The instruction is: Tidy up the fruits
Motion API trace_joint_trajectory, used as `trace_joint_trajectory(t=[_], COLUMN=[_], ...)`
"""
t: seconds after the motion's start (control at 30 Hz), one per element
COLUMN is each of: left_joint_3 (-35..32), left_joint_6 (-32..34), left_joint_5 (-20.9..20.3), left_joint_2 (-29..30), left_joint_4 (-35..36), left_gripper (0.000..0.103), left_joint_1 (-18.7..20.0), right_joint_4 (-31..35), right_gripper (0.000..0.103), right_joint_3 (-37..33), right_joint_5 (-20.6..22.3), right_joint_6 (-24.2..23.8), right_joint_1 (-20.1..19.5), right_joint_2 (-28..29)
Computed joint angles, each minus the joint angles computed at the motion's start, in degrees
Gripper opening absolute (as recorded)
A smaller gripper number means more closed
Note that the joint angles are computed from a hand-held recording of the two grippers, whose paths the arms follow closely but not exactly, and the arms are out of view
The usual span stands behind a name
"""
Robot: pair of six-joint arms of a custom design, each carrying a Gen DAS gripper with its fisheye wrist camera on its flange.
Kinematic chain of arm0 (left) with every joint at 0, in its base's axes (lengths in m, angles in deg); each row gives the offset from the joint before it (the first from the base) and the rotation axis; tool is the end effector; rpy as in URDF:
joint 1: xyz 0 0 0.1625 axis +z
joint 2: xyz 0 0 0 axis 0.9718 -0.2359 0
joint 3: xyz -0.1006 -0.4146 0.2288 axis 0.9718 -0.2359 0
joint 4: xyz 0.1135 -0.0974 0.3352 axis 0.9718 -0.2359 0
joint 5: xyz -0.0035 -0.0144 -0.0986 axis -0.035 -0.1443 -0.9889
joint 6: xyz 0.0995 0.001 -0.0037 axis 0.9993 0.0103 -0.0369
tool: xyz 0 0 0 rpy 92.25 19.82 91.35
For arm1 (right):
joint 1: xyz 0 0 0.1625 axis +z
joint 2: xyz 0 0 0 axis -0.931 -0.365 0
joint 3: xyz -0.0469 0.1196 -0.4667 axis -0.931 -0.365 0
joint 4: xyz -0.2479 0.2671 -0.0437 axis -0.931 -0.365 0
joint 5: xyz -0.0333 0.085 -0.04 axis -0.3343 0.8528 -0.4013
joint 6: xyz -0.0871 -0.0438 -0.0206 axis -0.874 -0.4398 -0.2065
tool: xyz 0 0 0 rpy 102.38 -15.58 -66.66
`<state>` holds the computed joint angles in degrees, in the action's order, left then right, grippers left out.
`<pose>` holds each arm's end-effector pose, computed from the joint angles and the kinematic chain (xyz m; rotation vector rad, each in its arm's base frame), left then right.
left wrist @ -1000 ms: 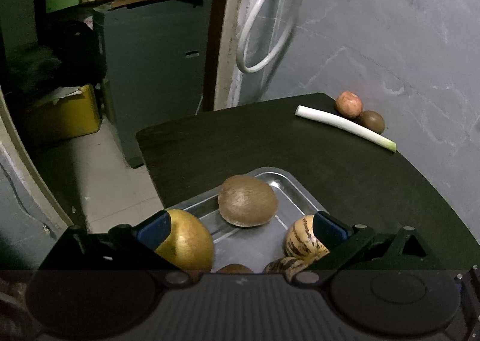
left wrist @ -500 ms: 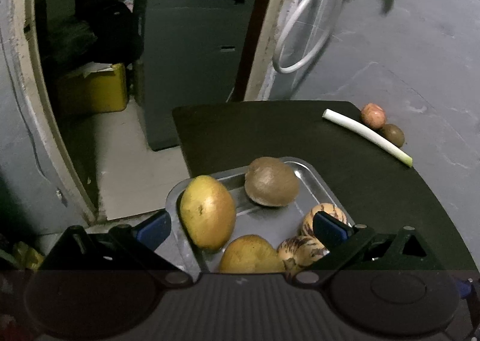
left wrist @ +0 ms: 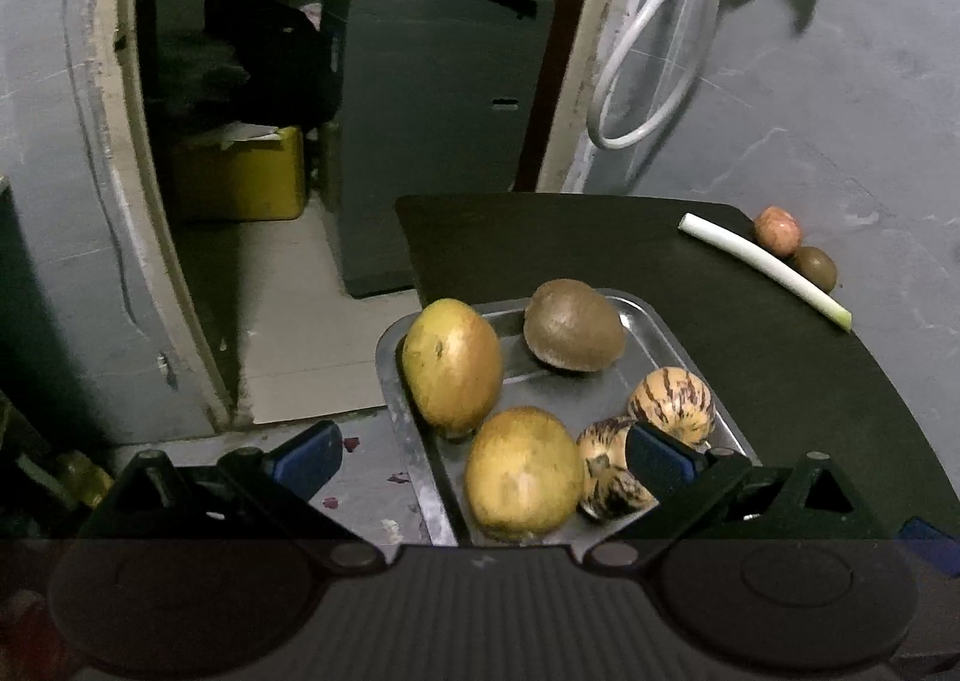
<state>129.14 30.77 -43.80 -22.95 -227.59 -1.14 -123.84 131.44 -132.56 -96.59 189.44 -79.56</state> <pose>-0.0085 -0.7604 0.3801 0.4708 2.4031 -0.8577 0.4364 -0.6311 -0.0525 0.3533 -2.0974 1.0707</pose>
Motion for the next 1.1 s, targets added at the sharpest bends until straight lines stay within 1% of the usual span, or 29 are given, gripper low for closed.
trace_joint_trajectory(t=[0.17,0.4,0.6,1.0,1.1], left_joint_3=[4.2,9.9,14.3,23.2,24.8], left_joint_6=[-1.1,-3.6,-4.5,-9.1,-10.5], left_joint_5=[2.5,6.0,8.9,12.9,14.6], left_joint_2=[-1.6,-3.4,-4.5,-6.6,-7.0], left_joint_4=[-3.6,-9.1,-14.2,-22.6,-23.9], left_gripper=[0.102,0.102,0.102,0.102,0.102], left_joint_1=[-1.2,-3.0,-4.7,-7.9,-8.8], right_joint_4=[-2.2,-5.2,-7.5,-11.8,-13.0], right_gripper=[0.102,0.102,0.102,0.102,0.102], right_joint_3=[3.7,8.5,11.7,17.6,19.5], right_joint_5=[1.3,3.6,5.5,10.3,11.7], right_joint_6=[0.4,-0.6,-1.4,-3.4,-4.0], right_joint_1=[-0.4,-0.9,-1.3,-1.9,-2.0], right_joint_2=[-1.8,-4.4,-6.3,-9.7,-10.8])
